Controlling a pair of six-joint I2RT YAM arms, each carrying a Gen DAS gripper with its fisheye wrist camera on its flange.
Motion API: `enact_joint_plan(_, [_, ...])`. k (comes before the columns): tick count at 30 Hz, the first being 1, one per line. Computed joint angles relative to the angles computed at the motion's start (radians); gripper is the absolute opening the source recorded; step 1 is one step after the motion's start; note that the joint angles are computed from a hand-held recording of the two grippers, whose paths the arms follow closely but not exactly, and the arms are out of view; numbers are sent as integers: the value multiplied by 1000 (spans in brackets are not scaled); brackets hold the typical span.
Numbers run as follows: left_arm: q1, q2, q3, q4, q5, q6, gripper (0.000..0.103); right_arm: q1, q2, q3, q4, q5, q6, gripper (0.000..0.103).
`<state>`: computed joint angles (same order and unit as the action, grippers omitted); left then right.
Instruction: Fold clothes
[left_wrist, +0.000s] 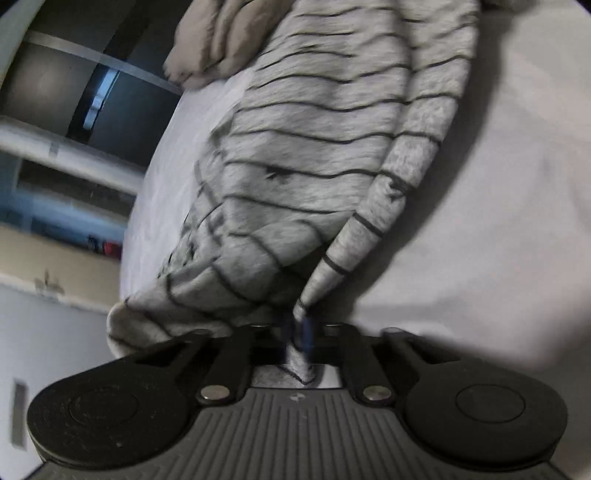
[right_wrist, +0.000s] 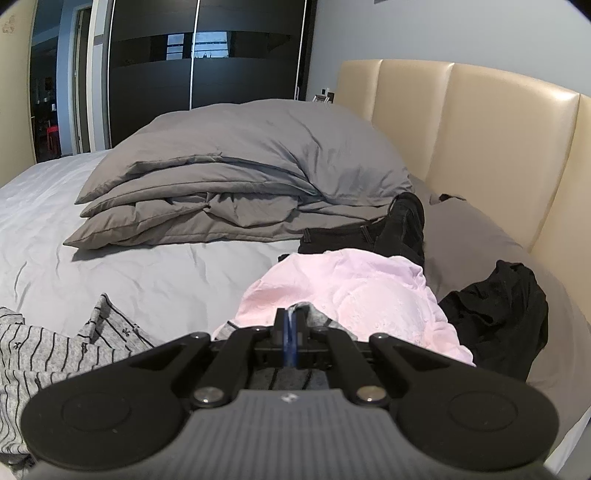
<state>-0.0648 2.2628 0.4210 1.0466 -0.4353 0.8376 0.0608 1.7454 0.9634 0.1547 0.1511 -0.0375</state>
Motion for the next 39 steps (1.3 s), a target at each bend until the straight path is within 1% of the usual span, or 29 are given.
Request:
enact_joint_plan(2, [30,-58,4,-59,22,-58,2,-6,1,0,0,-5,-1,2])
enact_joint_plan(4, [57,-141,-14,-105,50,-87,2,-7,-3,-6,3,-7,-1,2])
enact_joint_plan(5, [75,-202,-20,-153,81,-111,2,-8,-7,-10,6,-7,0,2])
enact_joint_plan(7, [90,-315,-19,-243,96,-149,2,-8,-29,-26,16,-8,5,2])
enact_joint_plan(12, [123,-660,-55,-441,103,-200,2,10,-128,-81,19,-6,-10,2])
enact_joint_plan(15, [148,-860,-65,-582,107,-210,2,13,-198,-103,-34,-26,-6,2])
enact_joint_plan(20, [230,-1170,-70,-848,180,-179,2,-2,-319,-157,-148,-65,15,2])
enact_joint_plan(22, [253,-1327,-74,-1008,210,-182,2,-19,-380,-188,-194,-83,19,2])
enact_joint_plan(24, [267,-1418,-84,-1088,232,-156,2,-34,-436,-210,-254,-101,15,2])
enact_joint_plan(26, [259,-1490,-105,-1152,236,-116,2,-42,-479,-223,-331,-114,1,2])
enact_joint_plan(28, [253,-1560,-127,-1228,251,-100,2,-45,-518,-244,-386,-120,-15,2])
enact_joint_plan(31, [240,-1622,-164,-1284,252,-72,2,-34,-568,-285,-452,-110,-43,2])
enact_joint_plan(36, [215,-1593,-190,-1303,248,-79,2,-6,-570,-327,-522,-103,-90,3])
enact_joint_plan(37, [211,-1582,-192,-1307,249,-82,2,-2,-566,-329,-532,-107,-91,6])
enact_joint_plan(39, [202,-1582,-197,-1343,250,-72,2,8,-554,-332,-553,-106,-99,6])
